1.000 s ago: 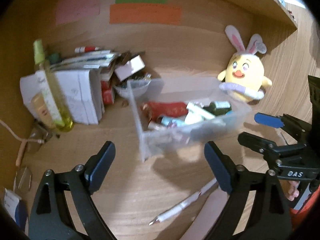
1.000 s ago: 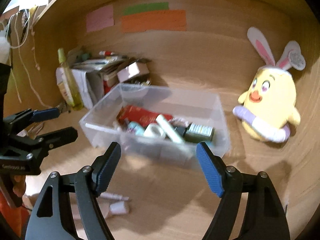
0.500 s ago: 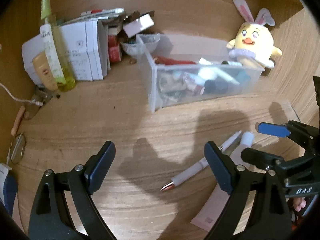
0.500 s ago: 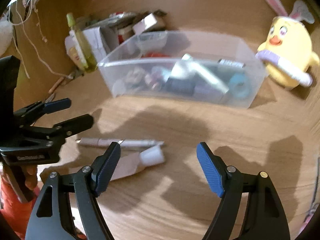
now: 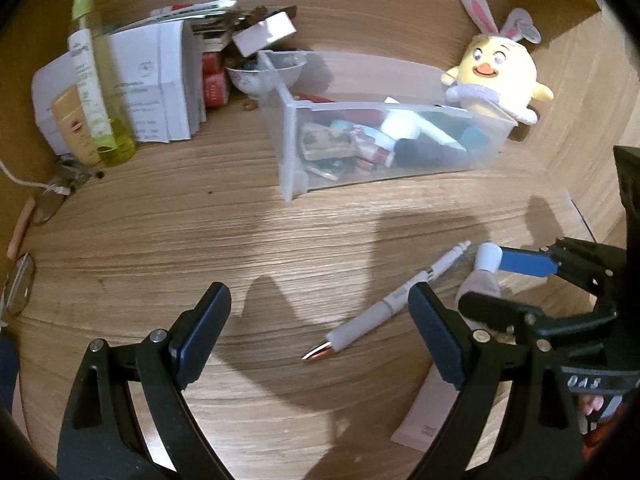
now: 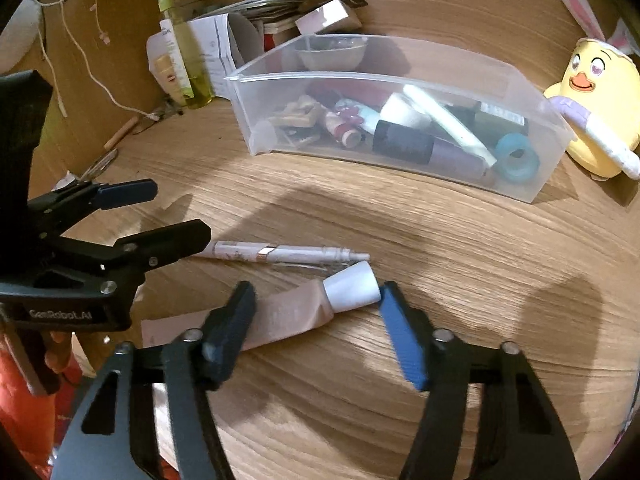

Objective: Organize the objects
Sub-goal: 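Withdraw both open grippers and move toward the white pen and pink tube, then grasp the white pen with the left gripper while right grasps the pink-white tube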

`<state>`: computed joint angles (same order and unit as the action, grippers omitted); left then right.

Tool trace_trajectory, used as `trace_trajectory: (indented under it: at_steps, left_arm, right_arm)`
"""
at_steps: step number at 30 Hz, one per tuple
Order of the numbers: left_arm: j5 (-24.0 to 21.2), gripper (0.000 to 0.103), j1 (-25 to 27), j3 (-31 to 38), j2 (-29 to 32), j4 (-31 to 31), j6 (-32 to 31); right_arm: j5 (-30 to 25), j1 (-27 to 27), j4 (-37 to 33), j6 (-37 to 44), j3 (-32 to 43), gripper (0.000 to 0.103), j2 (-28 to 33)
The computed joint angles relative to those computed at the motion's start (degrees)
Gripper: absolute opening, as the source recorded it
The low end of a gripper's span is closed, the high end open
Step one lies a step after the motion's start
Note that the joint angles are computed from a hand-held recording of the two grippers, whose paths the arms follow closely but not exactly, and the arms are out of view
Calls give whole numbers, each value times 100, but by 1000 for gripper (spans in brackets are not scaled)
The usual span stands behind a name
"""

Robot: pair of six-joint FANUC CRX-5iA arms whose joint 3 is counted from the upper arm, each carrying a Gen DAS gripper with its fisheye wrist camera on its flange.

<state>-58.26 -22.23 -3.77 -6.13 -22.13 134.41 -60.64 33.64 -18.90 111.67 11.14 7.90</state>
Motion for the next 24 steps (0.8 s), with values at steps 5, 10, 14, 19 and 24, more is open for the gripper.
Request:
trace_trajectory:
  at_steps: [5,10,14,19,24]
  left_arm:
    - [172,90,140,42,171,489,-603]
    - [32,74,165,222,415,772,-1062]
    - [-23,67,135,379,567,793,-1212]
    - [-159,43,-4,587,727,574,-1276]
    - [-86,24,32,499,652,609,-1187]
  right_arm:
    - [-336,-258,-296,249,341,36,211]
    - [-187,-268,-42,386,391,34,288]
    - [-171,-266,88,595,536,34,419]
    - [-30,-123,470,640,620,35,540]
    - [-55,-86,636,237,714,53,645]
